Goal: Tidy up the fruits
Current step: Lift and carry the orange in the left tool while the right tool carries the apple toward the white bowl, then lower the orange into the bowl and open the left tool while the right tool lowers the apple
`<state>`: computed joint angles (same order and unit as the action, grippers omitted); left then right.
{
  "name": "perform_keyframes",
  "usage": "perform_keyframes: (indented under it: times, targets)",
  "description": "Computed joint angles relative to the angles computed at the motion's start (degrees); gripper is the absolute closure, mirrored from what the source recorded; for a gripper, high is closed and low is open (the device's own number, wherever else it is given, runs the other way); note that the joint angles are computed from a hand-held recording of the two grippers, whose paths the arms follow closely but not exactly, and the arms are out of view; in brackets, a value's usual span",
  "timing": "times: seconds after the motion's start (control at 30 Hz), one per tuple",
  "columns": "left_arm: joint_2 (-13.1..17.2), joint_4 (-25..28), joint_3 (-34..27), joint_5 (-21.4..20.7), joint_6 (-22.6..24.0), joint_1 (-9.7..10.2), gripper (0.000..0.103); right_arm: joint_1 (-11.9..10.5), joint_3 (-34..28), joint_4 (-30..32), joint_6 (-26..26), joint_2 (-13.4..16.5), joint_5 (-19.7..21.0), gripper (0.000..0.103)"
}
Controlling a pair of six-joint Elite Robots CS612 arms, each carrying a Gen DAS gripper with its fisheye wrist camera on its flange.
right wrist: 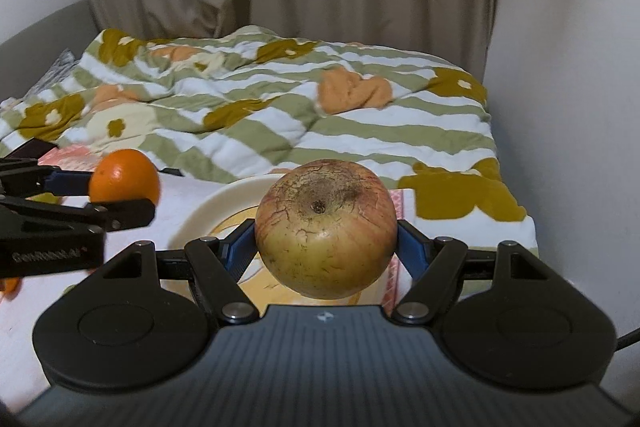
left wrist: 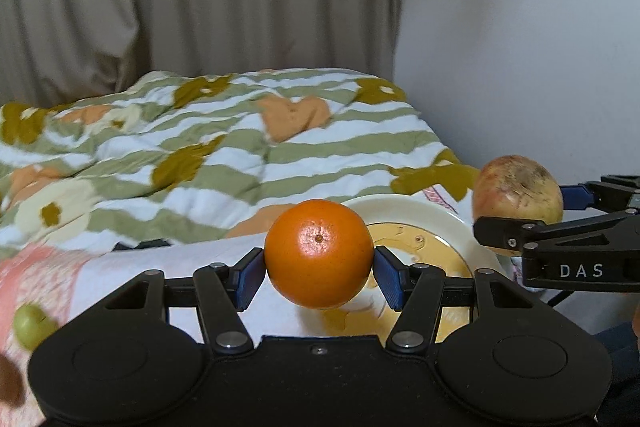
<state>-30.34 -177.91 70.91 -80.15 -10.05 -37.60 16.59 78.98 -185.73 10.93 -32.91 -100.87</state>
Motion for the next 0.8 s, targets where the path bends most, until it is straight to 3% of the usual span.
perform_keyframes:
  times: [0.37, 0.63, 0.67, 0.77, 0.8]
  targets:
    - [7.94, 8.42, -12.69, -3.04, 8.70, 0.18, 0.040, -1.31, -3.25, 3.76, 3.07, 2.57, -0.50, 0.015]
    - [10.00, 10.81, -16.02, -4.22, 12.00, 0.20, 0.039, -1.59, -3.04, 4.91, 4.11, 2.47, -1.61, 0.015]
    - [9.96, 10.97, -16.01, -4.50, 11.84, 0.24, 0.037, -1.60, -3.05, 4.96, 4.26, 2.43, -1.69, 0.015]
    - [9.61, 7.38, -14.98, -3.65, 12.14, 0.16, 0.007, -1.72, -2.94, 4.98, 4.54, 2.22, -1.73, 0.015]
    - [9.19, 5.26, -14.03, -3.14, 12.09, 0.13, 0.002, -1.74, -2.84, 4.89, 4.54, 2.12, -1.78, 0.015]
